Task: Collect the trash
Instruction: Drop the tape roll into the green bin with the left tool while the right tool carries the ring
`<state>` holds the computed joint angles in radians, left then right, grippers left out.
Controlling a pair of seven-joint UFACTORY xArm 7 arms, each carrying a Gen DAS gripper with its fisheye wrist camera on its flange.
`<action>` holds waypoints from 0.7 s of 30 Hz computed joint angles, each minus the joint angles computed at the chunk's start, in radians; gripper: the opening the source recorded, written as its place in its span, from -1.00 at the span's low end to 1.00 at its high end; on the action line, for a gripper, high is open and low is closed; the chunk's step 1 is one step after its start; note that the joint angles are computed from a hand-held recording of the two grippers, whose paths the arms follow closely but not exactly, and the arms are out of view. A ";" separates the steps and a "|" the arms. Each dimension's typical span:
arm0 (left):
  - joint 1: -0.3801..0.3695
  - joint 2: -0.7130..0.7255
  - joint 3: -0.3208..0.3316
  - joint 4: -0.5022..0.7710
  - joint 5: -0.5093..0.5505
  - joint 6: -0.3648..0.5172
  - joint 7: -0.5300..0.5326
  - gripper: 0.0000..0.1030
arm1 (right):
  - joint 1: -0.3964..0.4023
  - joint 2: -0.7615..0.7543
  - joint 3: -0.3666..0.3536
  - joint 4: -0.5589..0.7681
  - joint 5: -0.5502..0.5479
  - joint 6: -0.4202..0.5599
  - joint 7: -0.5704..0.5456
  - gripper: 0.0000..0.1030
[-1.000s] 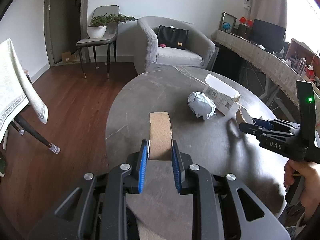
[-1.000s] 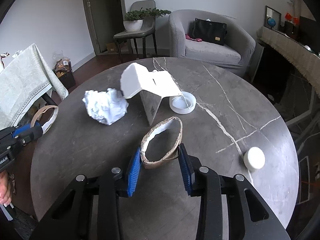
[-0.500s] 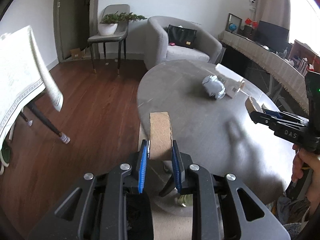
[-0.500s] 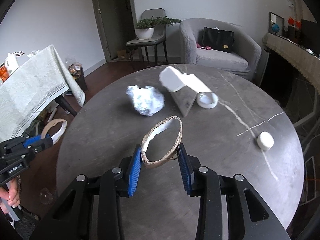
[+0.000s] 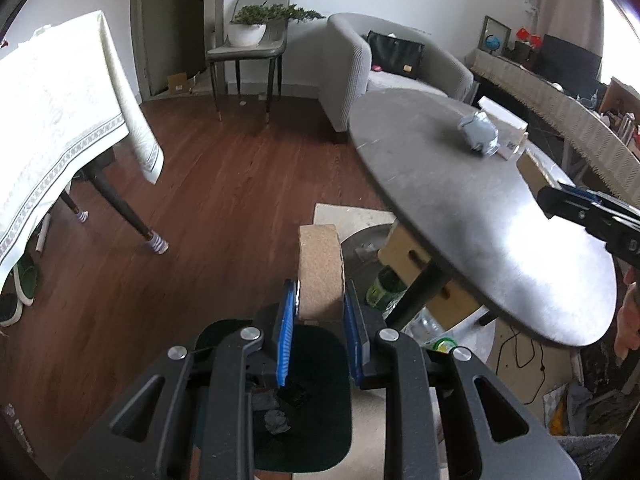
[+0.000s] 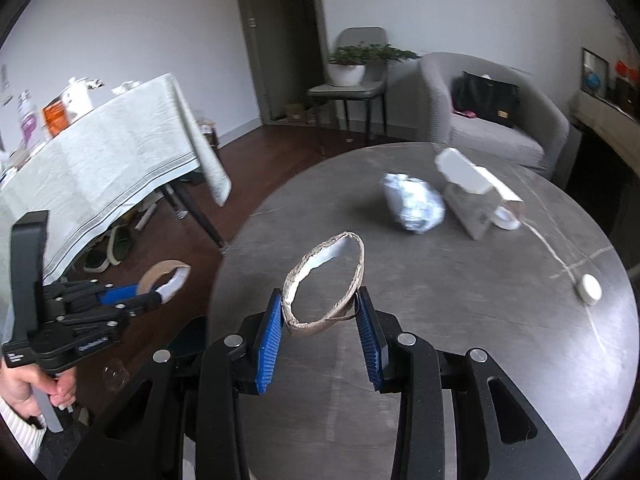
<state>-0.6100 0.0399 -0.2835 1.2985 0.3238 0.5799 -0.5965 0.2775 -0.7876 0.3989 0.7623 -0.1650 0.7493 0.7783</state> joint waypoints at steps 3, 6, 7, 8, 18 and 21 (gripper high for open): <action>0.006 -0.011 0.003 -0.022 -0.006 0.005 0.013 -0.52 | 0.002 0.033 0.010 0.022 -0.003 -0.019 -0.003 -0.29; 0.018 -0.019 0.006 -0.041 -0.022 0.009 0.032 -0.52 | 0.000 0.076 0.022 0.052 -0.012 -0.050 0.001 -0.29; 0.021 -0.022 0.006 -0.048 -0.027 0.012 0.039 -0.52 | 0.002 0.086 0.022 0.058 -0.014 -0.058 0.000 -0.29; 0.025 -0.025 0.007 -0.055 -0.033 0.018 0.048 -0.52 | 0.002 0.102 0.024 0.067 -0.018 -0.067 0.000 -0.29; 0.065 -0.044 0.019 -0.119 -0.170 0.089 0.182 -0.52 | 0.032 0.309 0.068 0.201 -0.082 -0.131 0.020 -0.29; 0.076 -0.048 0.023 -0.134 -0.221 0.116 0.230 -0.51 | 0.052 0.378 0.071 0.245 -0.112 -0.138 0.027 -0.29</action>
